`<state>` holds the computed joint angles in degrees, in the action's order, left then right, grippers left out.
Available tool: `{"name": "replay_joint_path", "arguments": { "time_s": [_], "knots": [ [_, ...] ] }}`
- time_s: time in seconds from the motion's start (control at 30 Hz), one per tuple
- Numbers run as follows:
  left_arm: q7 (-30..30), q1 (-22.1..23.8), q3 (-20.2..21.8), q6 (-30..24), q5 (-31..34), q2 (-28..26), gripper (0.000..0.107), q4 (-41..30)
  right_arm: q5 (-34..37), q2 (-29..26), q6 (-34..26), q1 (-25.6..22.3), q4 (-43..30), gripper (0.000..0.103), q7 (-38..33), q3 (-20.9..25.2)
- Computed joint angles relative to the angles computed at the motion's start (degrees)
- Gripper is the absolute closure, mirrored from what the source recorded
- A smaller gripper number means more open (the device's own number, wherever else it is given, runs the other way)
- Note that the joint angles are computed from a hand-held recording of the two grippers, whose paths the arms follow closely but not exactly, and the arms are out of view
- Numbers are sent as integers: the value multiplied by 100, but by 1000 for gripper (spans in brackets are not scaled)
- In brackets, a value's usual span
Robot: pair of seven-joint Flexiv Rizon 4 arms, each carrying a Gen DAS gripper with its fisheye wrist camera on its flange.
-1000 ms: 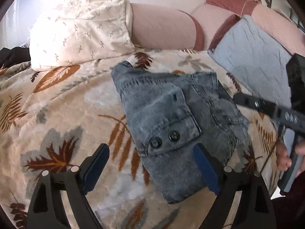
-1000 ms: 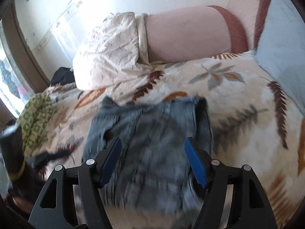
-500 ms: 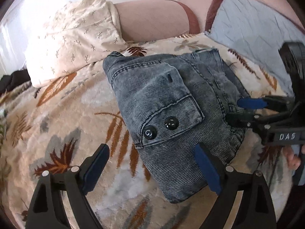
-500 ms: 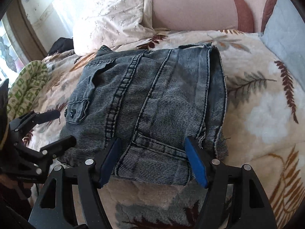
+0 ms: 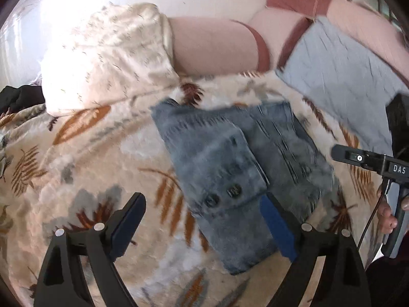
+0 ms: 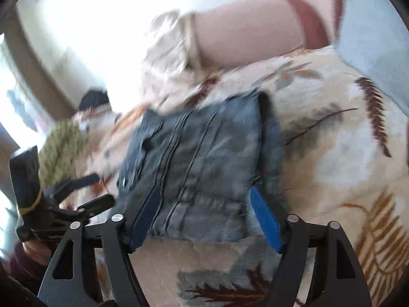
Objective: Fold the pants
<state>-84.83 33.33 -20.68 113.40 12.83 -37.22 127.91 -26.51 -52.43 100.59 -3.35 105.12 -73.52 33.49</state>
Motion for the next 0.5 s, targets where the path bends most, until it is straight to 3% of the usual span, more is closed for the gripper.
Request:
{"name": "replay_joint_path", "arguments": {
  "time_s": [0.17, 0.33, 0.5],
  "knots": [
    [-265, 645, -496, -352, -130, -221, 15, -132, 261, -267, -89, -549, -222, 28, 339, 453],
    [-138, 1703, -1705, -884, -226, -967, 15, -277, 239, -826, -582, -987, -748, 27, 403, 1148],
    [219, 1811, -2016, -1103, -502, -1262, 15, -388, 493, -1139, -1524, -883, -1426, 27, 199, 1327]
  ]
}}
